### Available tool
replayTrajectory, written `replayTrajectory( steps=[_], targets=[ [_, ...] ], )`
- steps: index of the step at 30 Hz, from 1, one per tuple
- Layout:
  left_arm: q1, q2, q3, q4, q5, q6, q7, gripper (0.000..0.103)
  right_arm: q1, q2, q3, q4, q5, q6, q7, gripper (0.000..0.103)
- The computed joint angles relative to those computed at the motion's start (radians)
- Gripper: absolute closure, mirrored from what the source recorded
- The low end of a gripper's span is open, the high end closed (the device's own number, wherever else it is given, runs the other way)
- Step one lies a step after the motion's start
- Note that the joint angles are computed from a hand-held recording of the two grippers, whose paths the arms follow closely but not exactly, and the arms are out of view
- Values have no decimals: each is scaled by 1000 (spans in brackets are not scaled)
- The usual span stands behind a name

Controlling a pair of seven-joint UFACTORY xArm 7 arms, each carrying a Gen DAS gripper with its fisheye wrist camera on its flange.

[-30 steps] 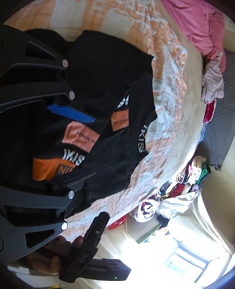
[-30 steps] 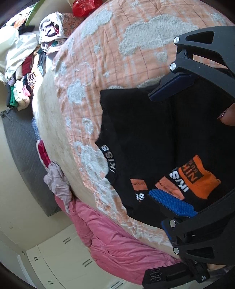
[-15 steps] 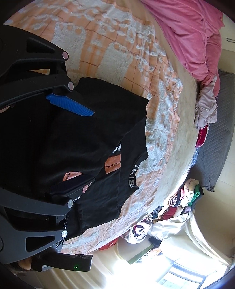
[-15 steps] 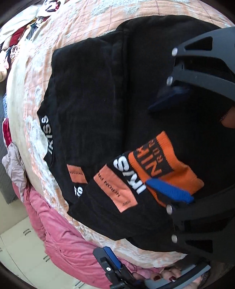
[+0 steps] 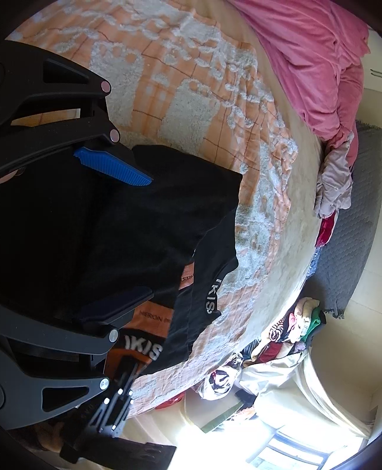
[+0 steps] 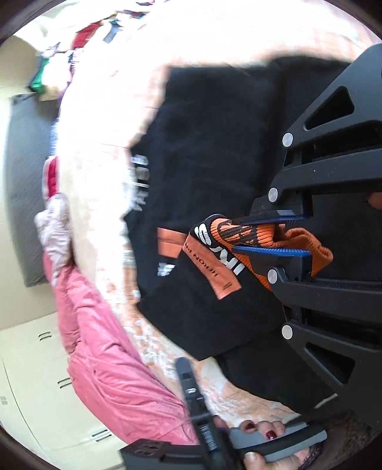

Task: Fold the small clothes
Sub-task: 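Lay the second cuff onto the shirt body with the right tool and open it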

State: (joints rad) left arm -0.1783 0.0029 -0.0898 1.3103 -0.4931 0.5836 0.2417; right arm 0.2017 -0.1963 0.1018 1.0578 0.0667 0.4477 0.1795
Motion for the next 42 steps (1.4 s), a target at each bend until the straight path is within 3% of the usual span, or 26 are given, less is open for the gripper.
replayTrajectory(
  steps=[4, 14, 22, 27, 36, 42],
  targets=[
    [4, 2, 3, 1, 9, -4, -6, 40, -56, 10, 16, 38, -153, -16, 62, 92],
    [11, 43, -5, 29, 38, 5, -29, 40, -128, 30, -25, 25, -212, -41, 125, 96],
    [7, 73, -17, 69, 62, 14, -37, 40, -167, 20, -7, 7, -321, -37, 222, 96],
    [-2, 106, -24, 112, 107, 23, -62, 40, -165, 20, -12, 5, -332, -32, 232, 96],
    [-26, 212, -47, 243, 177, 84, -87, 59, -164, 29, -15, 10, -338, -15, 245, 96],
    [-34, 270, -42, 289, 250, 123, -132, 60, -173, 18, -23, 4, -334, -1, 295, 91]
  ],
)
